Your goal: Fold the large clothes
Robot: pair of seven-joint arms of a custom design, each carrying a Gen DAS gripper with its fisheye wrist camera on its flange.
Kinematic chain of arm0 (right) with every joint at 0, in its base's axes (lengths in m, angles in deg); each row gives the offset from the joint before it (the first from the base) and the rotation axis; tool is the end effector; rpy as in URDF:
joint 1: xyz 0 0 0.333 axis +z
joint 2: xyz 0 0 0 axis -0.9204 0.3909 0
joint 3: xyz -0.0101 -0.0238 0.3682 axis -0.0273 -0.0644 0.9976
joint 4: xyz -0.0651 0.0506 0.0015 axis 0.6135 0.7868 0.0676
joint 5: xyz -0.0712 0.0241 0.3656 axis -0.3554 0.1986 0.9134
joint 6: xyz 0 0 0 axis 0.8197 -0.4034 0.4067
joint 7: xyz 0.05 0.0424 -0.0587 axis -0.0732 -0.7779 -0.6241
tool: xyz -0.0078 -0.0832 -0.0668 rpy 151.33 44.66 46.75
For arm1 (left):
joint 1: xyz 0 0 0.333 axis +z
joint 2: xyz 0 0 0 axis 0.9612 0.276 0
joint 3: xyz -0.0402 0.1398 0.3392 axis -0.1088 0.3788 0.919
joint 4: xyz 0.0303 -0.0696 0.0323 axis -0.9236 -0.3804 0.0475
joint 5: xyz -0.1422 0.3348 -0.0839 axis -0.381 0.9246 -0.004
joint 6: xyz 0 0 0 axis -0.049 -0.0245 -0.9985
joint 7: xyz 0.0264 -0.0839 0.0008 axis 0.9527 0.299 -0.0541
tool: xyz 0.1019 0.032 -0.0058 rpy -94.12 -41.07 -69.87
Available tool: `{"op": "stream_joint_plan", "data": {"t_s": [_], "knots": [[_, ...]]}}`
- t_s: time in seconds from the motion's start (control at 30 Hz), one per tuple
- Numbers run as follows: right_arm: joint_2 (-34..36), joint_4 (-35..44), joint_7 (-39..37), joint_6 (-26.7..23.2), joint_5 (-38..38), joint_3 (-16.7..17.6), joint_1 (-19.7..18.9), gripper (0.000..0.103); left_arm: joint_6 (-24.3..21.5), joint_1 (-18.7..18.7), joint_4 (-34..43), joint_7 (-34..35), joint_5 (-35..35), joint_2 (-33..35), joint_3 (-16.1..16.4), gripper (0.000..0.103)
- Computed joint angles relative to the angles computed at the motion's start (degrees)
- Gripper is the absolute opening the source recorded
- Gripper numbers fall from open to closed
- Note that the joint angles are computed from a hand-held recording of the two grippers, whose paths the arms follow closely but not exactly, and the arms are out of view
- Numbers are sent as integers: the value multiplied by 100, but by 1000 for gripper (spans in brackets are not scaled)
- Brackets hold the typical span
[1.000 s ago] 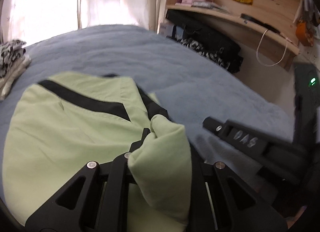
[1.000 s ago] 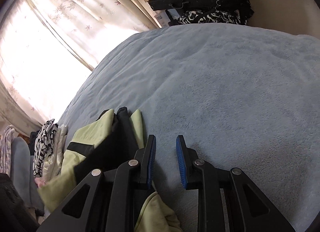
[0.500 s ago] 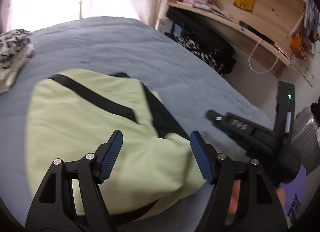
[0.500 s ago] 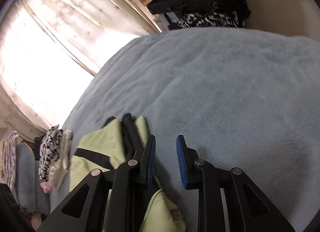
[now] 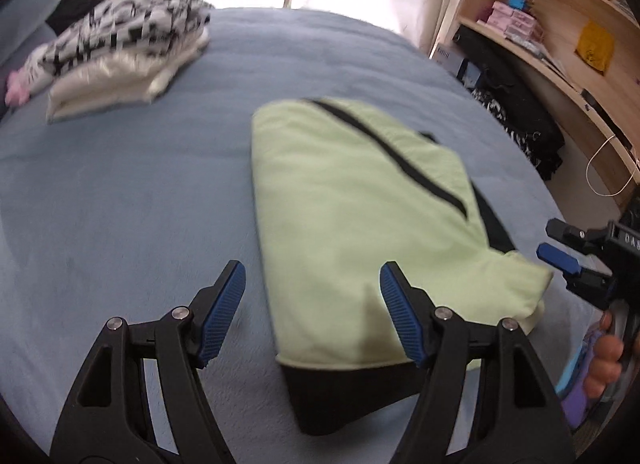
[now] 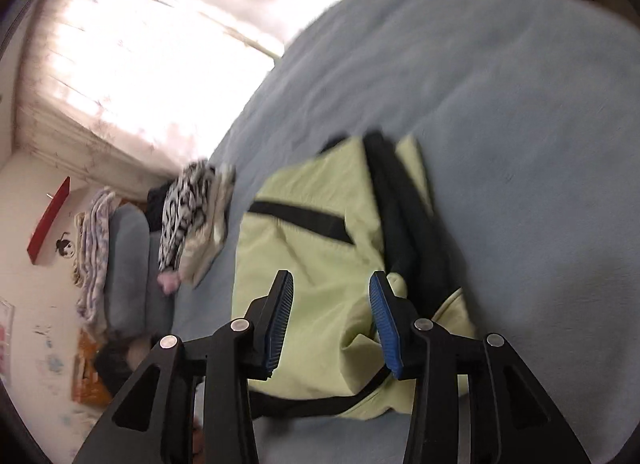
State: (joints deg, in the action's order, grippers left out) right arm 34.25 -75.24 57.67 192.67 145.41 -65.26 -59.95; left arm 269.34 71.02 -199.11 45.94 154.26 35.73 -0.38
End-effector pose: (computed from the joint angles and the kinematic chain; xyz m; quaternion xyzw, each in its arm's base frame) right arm 0.6758 0.1711 0.3569 -0.6313 0.6531 0.1381 0.3948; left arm 0.5351 -0.0556 0.3681 -0.7838 0.5314 -0.2694 0.1752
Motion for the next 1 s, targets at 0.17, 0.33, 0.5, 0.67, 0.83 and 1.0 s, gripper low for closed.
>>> {"op": "stream_joint_plan", "data": {"t_s": [0.17, 0.33, 0.5, 0.67, 0.83, 1.0], "knots": [[317, 528, 1376, -626, -1736, -498, 320, 40, 205, 165, -53, 453, -419, 344, -135, 67], [611, 963, 1654, -1461, -2227, -412, 124, 40, 477, 61, -60, 776, -764, 525, -71, 67], [1049, 1563, 1655, -1839, -2242, -295, 88, 40, 528, 264, -73, 1133, -1124, 597, -328, 70], [1603, 2113, 1806, -1681, -2350, -248, 198, 18, 403, 905, -100, 1545, -1531, 612, -1034, 71], [863, 965, -118, -203, -1266, 385, -233, 4, 375, 475, -152, 1740, -1871, 516, -676, 71], [-45, -112, -1986, 790, 95, 547, -421, 2, 734, -974, -246, 2023, -2256, 437, 710, 66]]}}
